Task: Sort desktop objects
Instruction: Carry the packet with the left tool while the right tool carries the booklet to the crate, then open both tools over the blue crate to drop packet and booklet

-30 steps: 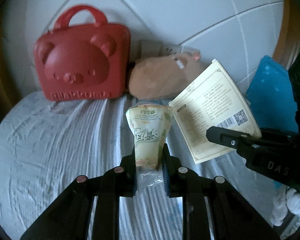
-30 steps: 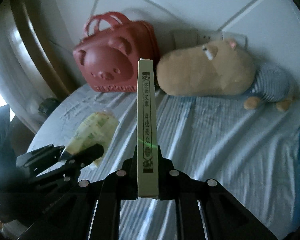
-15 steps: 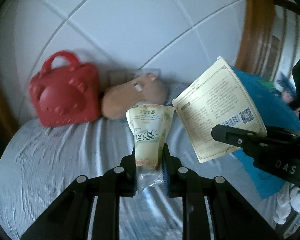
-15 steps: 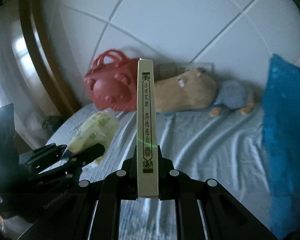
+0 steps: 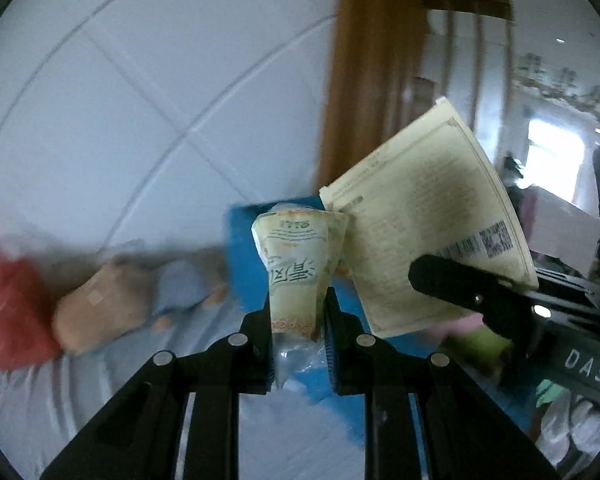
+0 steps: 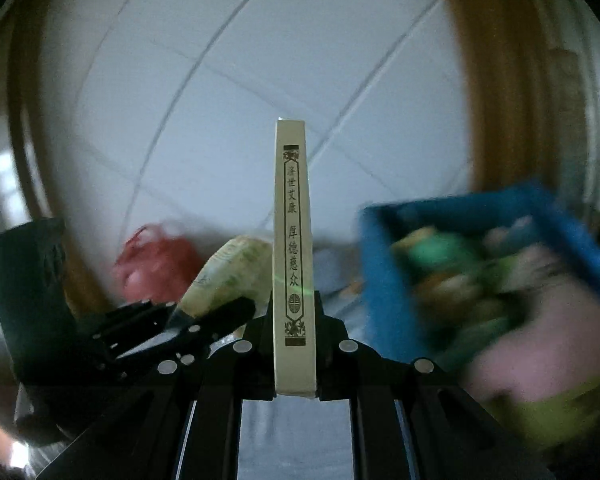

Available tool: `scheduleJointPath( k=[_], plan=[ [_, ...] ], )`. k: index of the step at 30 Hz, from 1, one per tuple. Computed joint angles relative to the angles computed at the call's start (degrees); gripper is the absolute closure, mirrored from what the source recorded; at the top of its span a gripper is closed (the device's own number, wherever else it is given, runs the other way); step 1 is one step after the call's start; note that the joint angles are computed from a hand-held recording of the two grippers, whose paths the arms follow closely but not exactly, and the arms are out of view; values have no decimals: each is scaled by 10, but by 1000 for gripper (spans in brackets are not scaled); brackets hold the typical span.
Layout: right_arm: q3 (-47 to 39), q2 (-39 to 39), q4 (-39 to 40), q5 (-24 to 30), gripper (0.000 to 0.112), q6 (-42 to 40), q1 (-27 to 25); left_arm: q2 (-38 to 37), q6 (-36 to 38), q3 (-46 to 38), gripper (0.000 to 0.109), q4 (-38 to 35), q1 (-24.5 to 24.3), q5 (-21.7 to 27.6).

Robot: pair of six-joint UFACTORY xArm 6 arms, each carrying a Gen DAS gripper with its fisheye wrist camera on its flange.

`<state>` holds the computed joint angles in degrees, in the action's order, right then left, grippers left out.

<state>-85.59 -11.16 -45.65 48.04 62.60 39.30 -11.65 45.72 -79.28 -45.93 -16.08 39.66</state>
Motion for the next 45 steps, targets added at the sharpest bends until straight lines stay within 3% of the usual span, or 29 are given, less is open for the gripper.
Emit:
scheduleJointPath(
  k=[3, 5, 8, 11, 13, 15, 16, 17, 19, 20, 21, 24, 27, 30, 33, 38, 40, 42, 45],
  plan=[
    [63, -86, 16, 28, 101, -31, -40, 38, -61, -42, 90, 64, -74, -14],
    [101, -134, 44, 39, 101, -58, -71, 69, -131, -63, 90, 148, -119, -14],
    [178, -188, 153, 1, 101, -120, -139, 105, -230, -85, 89, 258, -161, -3],
    [236, -221, 252, -34, 98, -184, -195, 125, -312, -90, 75, 353, -184, -5],
    [258, -228, 295, -68, 96, -215, -213, 133, -342, -95, 60, 378, -194, 3],
    [271, -232, 326, -90, 91, -242, -222, 123, -366, -74, 37, 404, -198, -14],
    [272, -233, 327, -94, 89, -250, -222, 117, -383, -64, 34, 421, -201, -22],
    [274, -235, 339, -102, 79, -264, -223, 109, -399, -55, 31, 434, -203, -26],
    [284, -245, 336, -122, 48, -265, -219, 94, -431, -38, 29, 461, -207, -32],
    [281, -252, 301, -110, 20, -247, -213, 83, -444, -28, 26, 471, -208, -37],
    [278, -258, 259, -97, 9, -222, -205, 73, -457, -18, 22, 481, -208, -42],
    [266, -281, 135, -23, 9, -136, -170, 39, -488, 14, 7, 492, -208, -52],
    [267, -301, 101, 25, 9, -95, -160, -6, -504, 55, 6, 490, -207, -62],
    [276, -337, 27, 108, 9, -26, -83, -44, -525, 87, 6, 507, -204, -55],
    [266, -359, -35, 214, 9, 20, 30, -89, -515, 121, 6, 492, -203, -42],
    [249, -357, -115, 355, 9, 63, 174, -161, -554, 166, 6, 513, -216, -26],
    [254, -364, -141, 389, 9, 81, 225, -194, -592, 189, 6, 543, -228, -16],
    [263, -371, -150, 390, 9, 88, 249, -223, -642, 208, 6, 577, -238, -4],
    [261, -376, -168, 423, 9, 80, 313, -274, -747, 241, 6, 665, -265, 26]
  ],
)
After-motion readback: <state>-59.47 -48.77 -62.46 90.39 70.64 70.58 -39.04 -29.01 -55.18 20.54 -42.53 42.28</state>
